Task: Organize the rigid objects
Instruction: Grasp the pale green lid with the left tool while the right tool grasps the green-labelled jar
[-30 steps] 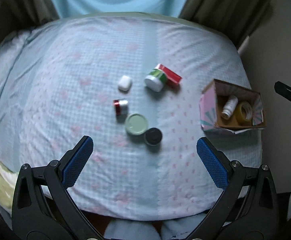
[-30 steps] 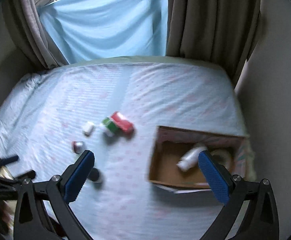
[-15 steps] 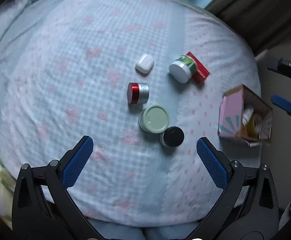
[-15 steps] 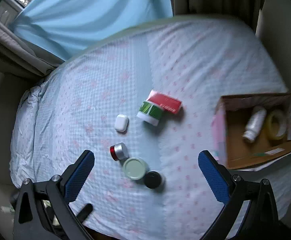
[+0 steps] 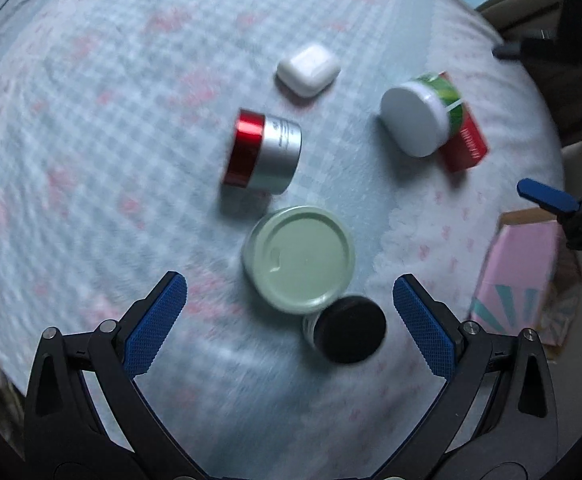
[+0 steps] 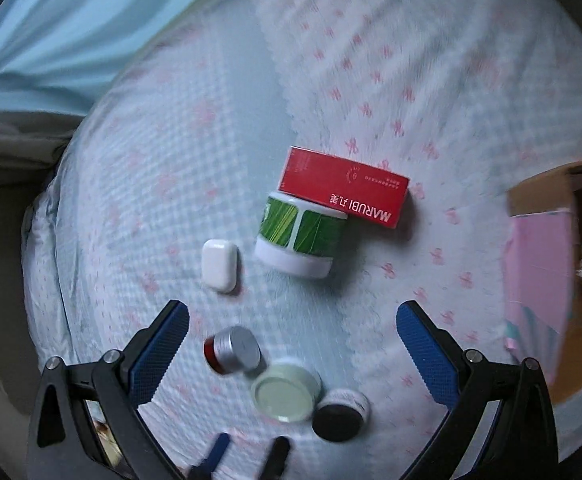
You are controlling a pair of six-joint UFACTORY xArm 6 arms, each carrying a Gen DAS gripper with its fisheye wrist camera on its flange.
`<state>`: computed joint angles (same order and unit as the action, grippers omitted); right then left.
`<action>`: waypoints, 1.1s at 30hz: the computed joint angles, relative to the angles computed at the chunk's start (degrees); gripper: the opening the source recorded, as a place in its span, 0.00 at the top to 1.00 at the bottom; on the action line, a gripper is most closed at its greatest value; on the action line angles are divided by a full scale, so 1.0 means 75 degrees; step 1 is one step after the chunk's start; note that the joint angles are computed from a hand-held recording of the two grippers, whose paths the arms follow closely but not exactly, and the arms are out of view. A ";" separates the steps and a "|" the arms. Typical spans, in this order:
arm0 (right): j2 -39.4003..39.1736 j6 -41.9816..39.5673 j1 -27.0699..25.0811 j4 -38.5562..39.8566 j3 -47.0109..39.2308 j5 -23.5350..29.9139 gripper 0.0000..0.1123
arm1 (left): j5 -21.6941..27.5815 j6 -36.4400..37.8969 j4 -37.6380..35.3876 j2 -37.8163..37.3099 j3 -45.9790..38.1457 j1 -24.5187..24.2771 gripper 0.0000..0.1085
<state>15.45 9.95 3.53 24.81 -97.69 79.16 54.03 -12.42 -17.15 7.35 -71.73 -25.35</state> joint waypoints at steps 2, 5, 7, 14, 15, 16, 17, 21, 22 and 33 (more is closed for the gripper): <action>0.0322 0.0246 0.0003 0.0128 -0.0143 -0.0046 0.08 | -0.0265 -0.0239 0.0154 0.0162 0.0097 -0.0174 0.06; 0.0711 0.0638 -0.0031 0.0384 -0.0216 -0.0148 0.08 | -0.0647 -0.0734 0.0482 0.0320 0.0264 -0.0404 0.06; 0.0891 0.0839 -0.0053 0.0562 -0.0195 -0.0233 0.08 | -0.0828 -0.0954 0.0628 0.0358 0.0350 -0.0482 0.07; 0.1556 0.1323 0.0001 0.0702 -0.0696 -0.0060 0.10 | -0.0914 -0.1277 0.0932 0.0640 0.0281 -0.0636 0.18; 0.1657 0.1397 0.0013 0.0696 -0.0809 -0.0016 0.15 | -0.0849 -0.1292 0.0976 0.0701 0.0215 -0.0653 0.19; 0.1744 0.1443 0.0021 0.0682 -0.0918 0.0047 0.17 | -0.0791 -0.1296 0.1020 0.0758 0.0149 -0.0678 0.19; 0.1833 0.1502 0.0027 0.0677 -0.1028 0.0116 0.20 | -0.0717 -0.1266 0.1038 0.0818 0.0072 -0.0697 0.19; 0.2045 0.1714 0.0006 0.0764 -0.1251 0.0183 0.37 | -0.0494 -0.1265 0.1195 0.1094 -0.0291 -0.0832 0.21; 0.2052 0.1725 -0.0014 0.0903 -0.1227 0.0122 0.39 | -0.0461 -0.1345 0.1300 0.1139 -0.0361 -0.0879 0.30; 0.1921 0.1796 -0.0060 0.0817 -0.1352 0.0342 0.41 | -0.0714 -0.1270 0.0823 0.0819 -0.0039 -0.0965 0.35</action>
